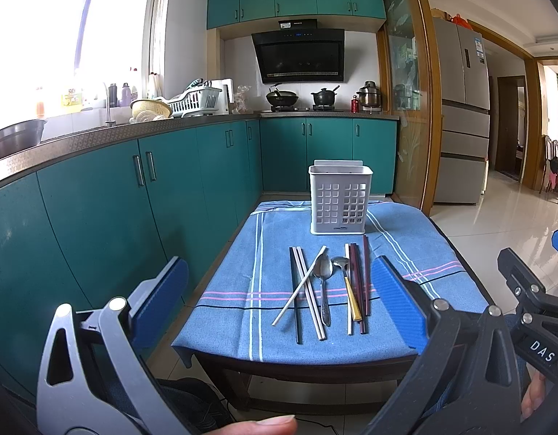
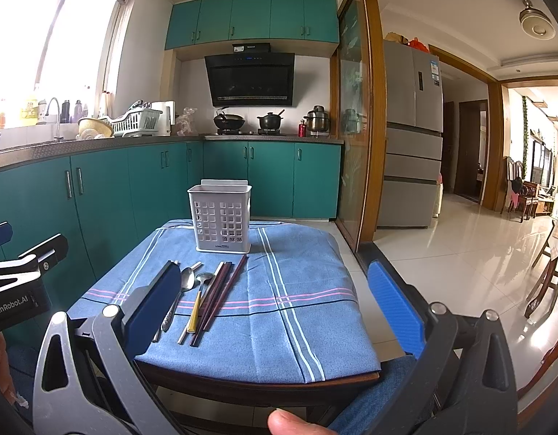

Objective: Organize utensils

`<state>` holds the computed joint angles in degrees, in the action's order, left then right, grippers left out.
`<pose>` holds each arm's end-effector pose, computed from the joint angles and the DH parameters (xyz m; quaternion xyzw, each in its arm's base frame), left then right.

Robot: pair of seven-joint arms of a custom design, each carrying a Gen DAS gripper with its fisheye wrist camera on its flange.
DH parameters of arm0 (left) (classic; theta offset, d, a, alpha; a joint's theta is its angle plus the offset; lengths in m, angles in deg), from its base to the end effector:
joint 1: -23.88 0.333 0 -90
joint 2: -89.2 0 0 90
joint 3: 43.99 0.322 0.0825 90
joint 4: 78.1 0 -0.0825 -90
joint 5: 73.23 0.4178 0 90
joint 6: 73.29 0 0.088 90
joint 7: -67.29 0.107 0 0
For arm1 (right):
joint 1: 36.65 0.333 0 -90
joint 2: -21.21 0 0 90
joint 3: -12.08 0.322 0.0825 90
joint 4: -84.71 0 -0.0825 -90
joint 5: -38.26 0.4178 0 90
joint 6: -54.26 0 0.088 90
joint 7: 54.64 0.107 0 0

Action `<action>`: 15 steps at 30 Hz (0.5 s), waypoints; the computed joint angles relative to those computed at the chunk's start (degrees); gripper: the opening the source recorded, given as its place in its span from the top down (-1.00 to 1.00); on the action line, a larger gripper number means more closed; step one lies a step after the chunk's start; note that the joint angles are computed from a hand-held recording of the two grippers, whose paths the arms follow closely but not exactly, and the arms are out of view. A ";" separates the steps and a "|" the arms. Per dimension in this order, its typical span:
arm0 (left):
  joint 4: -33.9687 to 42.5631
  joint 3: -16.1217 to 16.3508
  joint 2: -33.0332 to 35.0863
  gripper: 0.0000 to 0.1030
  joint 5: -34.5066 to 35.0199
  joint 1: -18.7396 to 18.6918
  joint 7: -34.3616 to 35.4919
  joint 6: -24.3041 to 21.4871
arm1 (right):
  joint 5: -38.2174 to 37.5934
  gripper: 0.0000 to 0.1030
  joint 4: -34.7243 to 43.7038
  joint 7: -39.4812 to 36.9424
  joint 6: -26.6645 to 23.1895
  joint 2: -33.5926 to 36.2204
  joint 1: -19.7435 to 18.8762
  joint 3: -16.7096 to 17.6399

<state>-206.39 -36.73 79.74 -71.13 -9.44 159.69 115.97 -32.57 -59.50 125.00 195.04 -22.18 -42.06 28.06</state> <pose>0.5076 -0.2478 0.5813 -0.4085 0.7079 -0.4828 0.3144 0.3979 0.0941 0.5877 -0.3674 0.6979 -0.5522 0.2703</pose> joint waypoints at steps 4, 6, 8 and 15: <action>1.60 -9.11 1.46 -0.94 -0.30 9.76 -1.45 -1.14 | 0.38 -0.95 1.56 -4.76 0.37 2.30 0.22 -1.37; 4.32 -12.84 3.77 -0.94 -2.25 13.51 0.41 -2.90 | 3.47 -0.95 2.90 -10.40 0.95 4.79 0.93 -3.90; 8.10 -13.70 7.11 -0.94 4.45 15.50 -5.00 -5.13 | 8.36 -0.95 3.20 -14.43 3.53 7.06 1.48 -7.58; 28.70 -21.15 24.03 -0.62 2.18 21.60 -0.70 -22.04 | 27.29 -0.29 6.35 -27.69 6.02 17.00 1.73 -14.56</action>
<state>-177.69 -57.89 103.77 -68.95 12.16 158.99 93.93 -5.28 -53.15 97.31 201.06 -5.18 -40.33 13.51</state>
